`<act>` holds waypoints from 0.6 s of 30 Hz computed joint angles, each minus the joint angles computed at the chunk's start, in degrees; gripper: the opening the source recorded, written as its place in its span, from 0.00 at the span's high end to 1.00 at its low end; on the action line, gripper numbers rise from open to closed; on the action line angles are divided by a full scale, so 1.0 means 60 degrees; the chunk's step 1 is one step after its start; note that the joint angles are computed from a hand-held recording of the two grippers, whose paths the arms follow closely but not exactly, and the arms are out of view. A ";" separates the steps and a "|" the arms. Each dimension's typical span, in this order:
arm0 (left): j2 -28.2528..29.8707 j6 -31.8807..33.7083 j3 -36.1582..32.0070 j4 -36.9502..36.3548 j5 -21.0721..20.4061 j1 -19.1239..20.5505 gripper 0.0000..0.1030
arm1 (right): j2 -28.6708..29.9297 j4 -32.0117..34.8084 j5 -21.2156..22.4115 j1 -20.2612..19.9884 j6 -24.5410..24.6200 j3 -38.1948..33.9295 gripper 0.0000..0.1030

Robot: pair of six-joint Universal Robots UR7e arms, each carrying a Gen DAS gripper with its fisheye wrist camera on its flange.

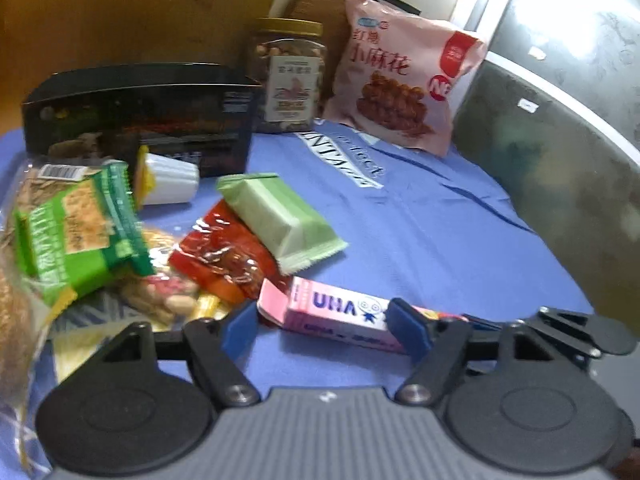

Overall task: Organize snacks
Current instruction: 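Close the left tool on the pink UHA candy box, then carry the candy box into the black tin box and open the left tool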

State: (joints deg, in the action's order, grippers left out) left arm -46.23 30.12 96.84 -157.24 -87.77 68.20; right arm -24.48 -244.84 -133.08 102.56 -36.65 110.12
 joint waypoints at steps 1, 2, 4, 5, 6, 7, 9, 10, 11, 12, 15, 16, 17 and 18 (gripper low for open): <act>-0.0036 -0.0025 0.0012 0.0115 -0.0111 -0.0004 0.33 | -0.0019 -0.0030 -0.0060 0.0002 -0.0011 0.0005 0.63; -0.0079 -0.0028 0.0082 0.0096 -0.0144 -0.0018 0.33 | -0.0072 -0.0062 -0.0042 -0.0026 -0.0050 0.0083 0.63; -0.0161 -0.0011 0.0279 -0.0059 -0.0183 -0.0048 0.33 | -0.0077 -0.0137 -0.0115 -0.0005 -0.0205 0.0121 0.63; -0.0173 -0.0034 0.0333 -0.0104 -0.0178 -0.0066 0.33 | -0.0077 -0.0174 -0.0119 -0.0007 -0.0271 0.0152 0.63; -0.0163 -0.0063 0.0353 -0.0142 -0.0149 -0.0078 0.31 | -0.0069 -0.0189 -0.0116 -0.0005 -0.0300 0.0175 0.63; -0.0137 -0.0078 0.0335 -0.0164 -0.0127 -0.0083 0.30 | -0.0065 -0.0187 -0.0117 -0.0008 -0.0322 0.0180 0.63; -0.0085 -0.0133 0.0284 -0.0174 -0.0122 -0.0069 0.34 | -0.0039 -0.0184 -0.0090 -0.0019 -0.0328 0.0148 0.63; -0.0067 -0.0186 0.0205 -0.0054 -0.0182 -0.0045 0.43 | -0.0041 -0.0125 -0.0054 -0.0020 -0.0248 0.0127 0.65; -0.0073 -0.0255 0.0239 -0.0120 -0.0079 -0.0081 0.47 | -0.0063 -0.0040 0.0009 -0.0031 -0.0144 0.0124 0.65; -0.0121 -0.0167 0.0374 -0.0365 0.0095 -0.0129 0.51 | -0.0031 -0.0024 -0.0063 -0.0002 -0.0168 0.0044 0.66; -0.0437 0.0113 0.0710 -0.0777 0.0129 -0.0199 0.53 | -0.0048 -0.0025 -0.0054 0.0066 -0.0069 -0.0015 0.66; -0.0577 0.0227 0.0821 -0.0982 0.0154 -0.0229 0.53 | -0.0118 -0.0008 0.0109 0.0078 0.0066 0.0026 0.66; -0.0691 0.0336 0.0893 -0.1195 0.0171 -0.0258 0.53 | -0.0212 0.0046 0.0313 0.0097 0.0114 0.0036 0.66; -0.0783 0.0479 0.0890 -0.1379 0.0179 -0.0277 0.53 | -0.0258 0.0100 0.0470 0.0131 0.0025 -0.0044 0.66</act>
